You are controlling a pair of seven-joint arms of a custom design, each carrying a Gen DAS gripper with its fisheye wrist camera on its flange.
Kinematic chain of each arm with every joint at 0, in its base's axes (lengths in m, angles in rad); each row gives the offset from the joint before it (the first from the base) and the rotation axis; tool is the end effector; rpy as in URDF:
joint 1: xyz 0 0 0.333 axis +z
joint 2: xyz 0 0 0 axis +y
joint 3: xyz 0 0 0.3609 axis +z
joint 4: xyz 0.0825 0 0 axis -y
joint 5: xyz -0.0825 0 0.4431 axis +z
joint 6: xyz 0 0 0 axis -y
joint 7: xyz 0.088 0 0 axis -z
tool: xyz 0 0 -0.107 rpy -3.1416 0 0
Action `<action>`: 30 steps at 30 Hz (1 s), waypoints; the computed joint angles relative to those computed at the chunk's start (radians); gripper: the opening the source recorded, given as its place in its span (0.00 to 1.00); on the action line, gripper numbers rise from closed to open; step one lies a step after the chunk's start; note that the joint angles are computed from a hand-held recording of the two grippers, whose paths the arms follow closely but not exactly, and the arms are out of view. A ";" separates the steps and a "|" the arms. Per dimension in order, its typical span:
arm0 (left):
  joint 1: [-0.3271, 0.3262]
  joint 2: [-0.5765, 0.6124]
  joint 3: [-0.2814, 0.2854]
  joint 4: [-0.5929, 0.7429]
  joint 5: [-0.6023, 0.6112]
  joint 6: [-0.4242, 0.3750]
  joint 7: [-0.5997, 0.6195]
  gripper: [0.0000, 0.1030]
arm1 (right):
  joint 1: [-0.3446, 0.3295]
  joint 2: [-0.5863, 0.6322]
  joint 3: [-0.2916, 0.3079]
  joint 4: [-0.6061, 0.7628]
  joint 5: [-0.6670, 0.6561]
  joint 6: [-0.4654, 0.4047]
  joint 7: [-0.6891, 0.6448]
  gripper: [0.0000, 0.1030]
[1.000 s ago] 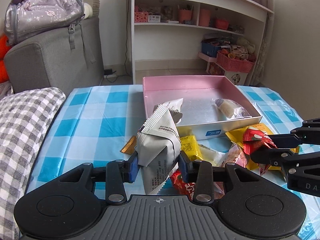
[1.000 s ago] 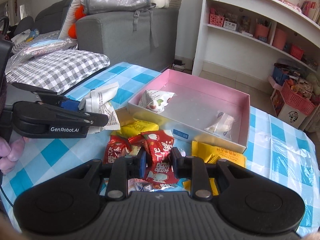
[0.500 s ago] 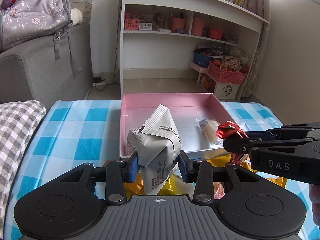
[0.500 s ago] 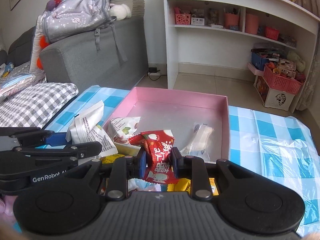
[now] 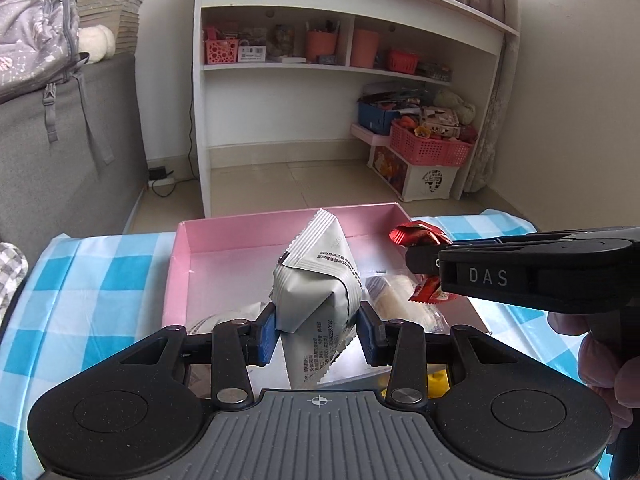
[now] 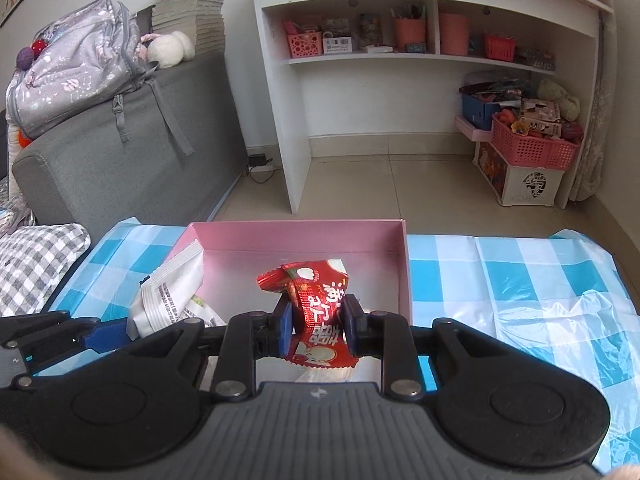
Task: Organize snacks
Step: 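Carry both packets over the pink box and open both grippers to drop them, then withdraw both tools from the box toward the remaining snacks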
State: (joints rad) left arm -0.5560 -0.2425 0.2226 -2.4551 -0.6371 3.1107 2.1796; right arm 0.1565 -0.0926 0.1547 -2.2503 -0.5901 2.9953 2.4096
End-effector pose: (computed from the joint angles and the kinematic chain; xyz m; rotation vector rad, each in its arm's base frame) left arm 0.5166 -0.1204 0.4869 -1.4834 2.0010 -1.0408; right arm 0.5539 0.2221 0.5058 -1.6889 1.6453 -0.6211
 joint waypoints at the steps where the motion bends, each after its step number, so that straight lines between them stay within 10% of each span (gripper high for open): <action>1: -0.019 0.012 0.014 0.009 -0.016 0.003 0.014 0.37 | -0.008 0.010 0.001 0.005 -0.019 0.004 0.015 0.22; 13: 0.135 0.131 -0.148 0.076 -0.050 0.010 -0.010 0.39 | 0.023 0.058 -0.060 0.040 -0.191 0.009 0.168 0.23; 30: 0.220 0.073 -0.233 0.038 0.082 -0.023 -0.079 0.79 | 0.012 0.015 -0.045 0.033 -0.208 -0.034 0.166 0.63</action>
State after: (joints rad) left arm -0.3364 -0.1691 -0.0105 -2.4168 -0.5550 3.0877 2.1002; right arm 0.1682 -0.0777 0.1093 -2.2171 -0.7977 2.9612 2.5760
